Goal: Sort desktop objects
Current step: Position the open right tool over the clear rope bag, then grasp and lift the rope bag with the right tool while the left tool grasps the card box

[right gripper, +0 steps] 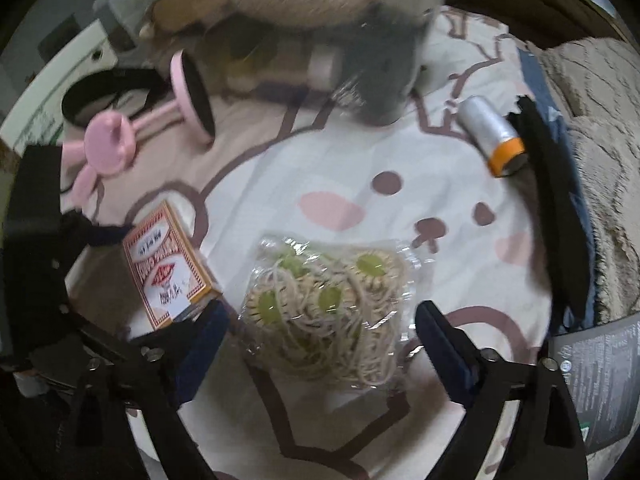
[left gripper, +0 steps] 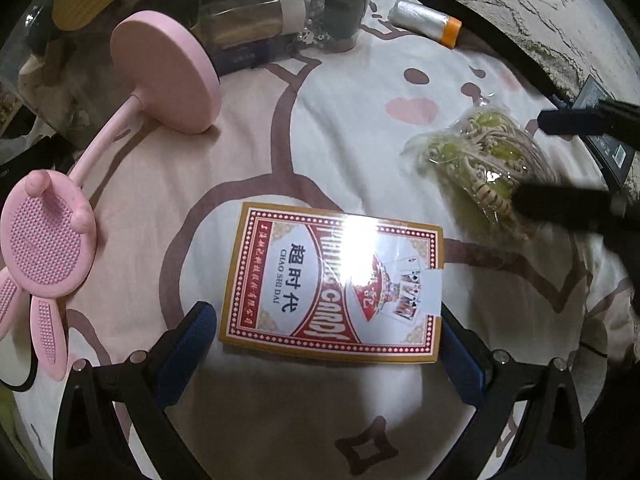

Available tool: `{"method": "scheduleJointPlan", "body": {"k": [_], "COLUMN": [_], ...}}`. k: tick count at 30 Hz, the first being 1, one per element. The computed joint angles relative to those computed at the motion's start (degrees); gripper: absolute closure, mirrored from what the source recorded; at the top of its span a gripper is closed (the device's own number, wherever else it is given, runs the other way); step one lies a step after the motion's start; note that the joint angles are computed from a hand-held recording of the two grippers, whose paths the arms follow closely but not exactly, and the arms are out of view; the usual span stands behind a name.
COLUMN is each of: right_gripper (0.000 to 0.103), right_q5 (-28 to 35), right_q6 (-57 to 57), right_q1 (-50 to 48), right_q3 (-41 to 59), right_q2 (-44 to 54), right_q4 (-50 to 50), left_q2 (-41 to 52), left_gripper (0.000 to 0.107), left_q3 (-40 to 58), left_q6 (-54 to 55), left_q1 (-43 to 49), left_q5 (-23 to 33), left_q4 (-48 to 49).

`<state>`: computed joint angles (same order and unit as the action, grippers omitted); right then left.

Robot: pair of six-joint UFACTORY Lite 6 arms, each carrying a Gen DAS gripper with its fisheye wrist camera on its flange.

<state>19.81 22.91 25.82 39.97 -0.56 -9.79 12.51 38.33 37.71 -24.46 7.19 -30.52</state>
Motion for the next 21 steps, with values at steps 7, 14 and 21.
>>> {"method": "scheduleJointPlan", "body": {"k": [7, 14, 21], "right_gripper": [0.001, 0.0, 0.0], "right_q5": [-1.8, -3.0, -2.5], "right_q6": [-3.0, -11.2, -6.0], "right_q1": [-0.6, -4.5, -4.1], "right_q3": [0.0, -0.2, -0.1], "right_q2": [5.4, 7.7, 8.8], "right_q4": [-0.8, 7.8, 4.0], "left_q2": [-0.9, -1.4, -1.9], "left_gripper": [0.004, 0.004, 0.004], "left_q3": [-0.9, 0.1, 1.2], "left_q6": [10.0, 19.9, 17.5], "left_q1": [1.5, 6.2, 8.7], "left_q5": [0.2, 5.0, 8.6], "left_q4": [-10.1, -21.7, -20.7]}}
